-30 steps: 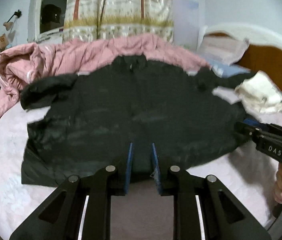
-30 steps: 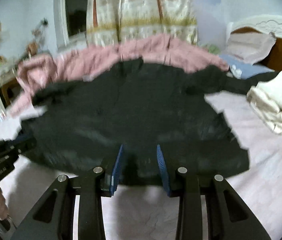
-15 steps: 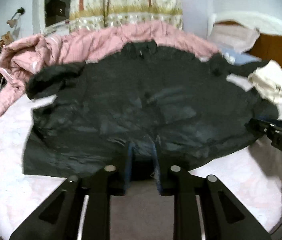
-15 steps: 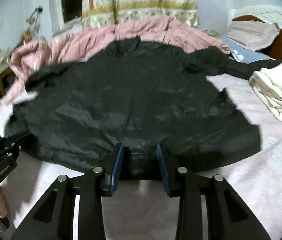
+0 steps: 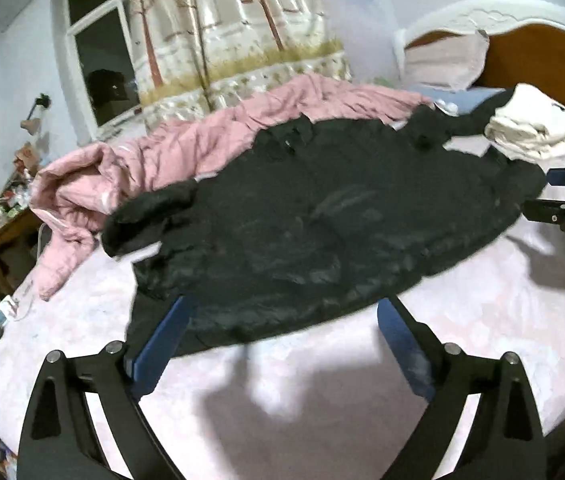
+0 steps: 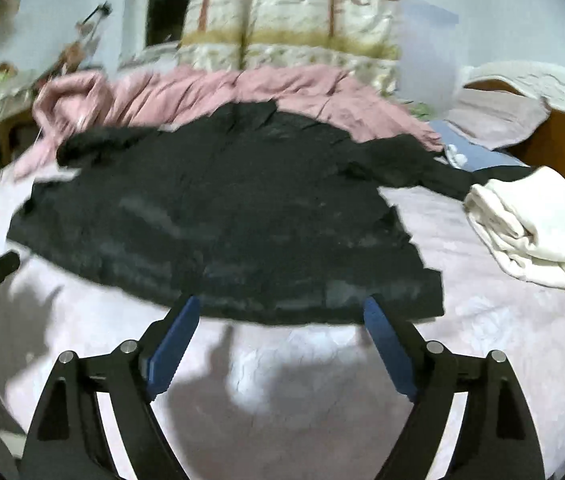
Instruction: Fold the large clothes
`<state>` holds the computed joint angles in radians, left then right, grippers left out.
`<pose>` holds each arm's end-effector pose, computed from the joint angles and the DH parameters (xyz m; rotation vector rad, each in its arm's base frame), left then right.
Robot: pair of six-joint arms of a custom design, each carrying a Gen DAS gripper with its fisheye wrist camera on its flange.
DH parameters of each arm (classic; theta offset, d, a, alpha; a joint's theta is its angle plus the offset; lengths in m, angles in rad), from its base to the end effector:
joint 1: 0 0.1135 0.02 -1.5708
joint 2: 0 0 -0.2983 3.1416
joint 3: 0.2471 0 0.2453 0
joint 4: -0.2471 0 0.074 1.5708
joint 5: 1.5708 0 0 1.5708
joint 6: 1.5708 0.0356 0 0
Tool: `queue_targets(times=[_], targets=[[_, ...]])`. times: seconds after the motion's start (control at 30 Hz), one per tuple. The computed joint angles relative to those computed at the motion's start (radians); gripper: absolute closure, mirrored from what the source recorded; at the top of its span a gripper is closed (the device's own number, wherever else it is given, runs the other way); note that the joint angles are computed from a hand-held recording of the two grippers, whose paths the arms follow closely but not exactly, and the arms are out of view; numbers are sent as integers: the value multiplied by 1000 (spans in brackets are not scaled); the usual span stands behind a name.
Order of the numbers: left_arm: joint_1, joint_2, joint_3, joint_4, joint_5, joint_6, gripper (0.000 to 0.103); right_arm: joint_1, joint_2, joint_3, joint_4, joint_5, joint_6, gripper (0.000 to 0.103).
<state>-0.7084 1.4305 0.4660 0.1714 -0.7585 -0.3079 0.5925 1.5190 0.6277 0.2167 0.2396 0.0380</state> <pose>0.1930 -0.1331 0.1765 0.0818 2.1287 0.3129 0.2415 0.1524 0.1963 -0.4841 2.1705 0.0768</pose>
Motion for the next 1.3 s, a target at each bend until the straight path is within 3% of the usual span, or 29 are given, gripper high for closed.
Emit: queue_targets(times=[0.1,0.3,0.73,0.77,0.8,0.83,0.87,0.9,0.93,1.0,1.1,1.3], targets=[[14,72,22,-15,7,25,8,8,17,19,-48,-19,-40,17],[57,187,62,-24,13,38,8,48,99,55,-69,63,-108,17],[250,264,127,3,82,102,6,11,263,227,-101,167,-125,17],[266,262,125,10,98,103,11,3,262,230,-102,162,-123,17],[280,257,122,13,115,100,18,-6,260,229,-100,156,-118,24],[291,251,120,10,132,96,39,-17,255,223,-96,148,-112,40],[295,249,120,1,130,88,61,-25,248,218,-97,145,-104,48],[292,245,115,-2,106,85,72,-34,241,211,-95,146,-101,62],[289,231,102,-5,101,93,81,-45,228,200,-92,132,-100,70],[276,167,69,-33,116,93,84,-64,173,158,-82,81,-93,75],[200,31,50,-198,98,37,85,-61,39,69,-92,47,-97,78],[36,-199,3,-504,72,-203,74,7,-215,-59,-226,60,-67,77]])
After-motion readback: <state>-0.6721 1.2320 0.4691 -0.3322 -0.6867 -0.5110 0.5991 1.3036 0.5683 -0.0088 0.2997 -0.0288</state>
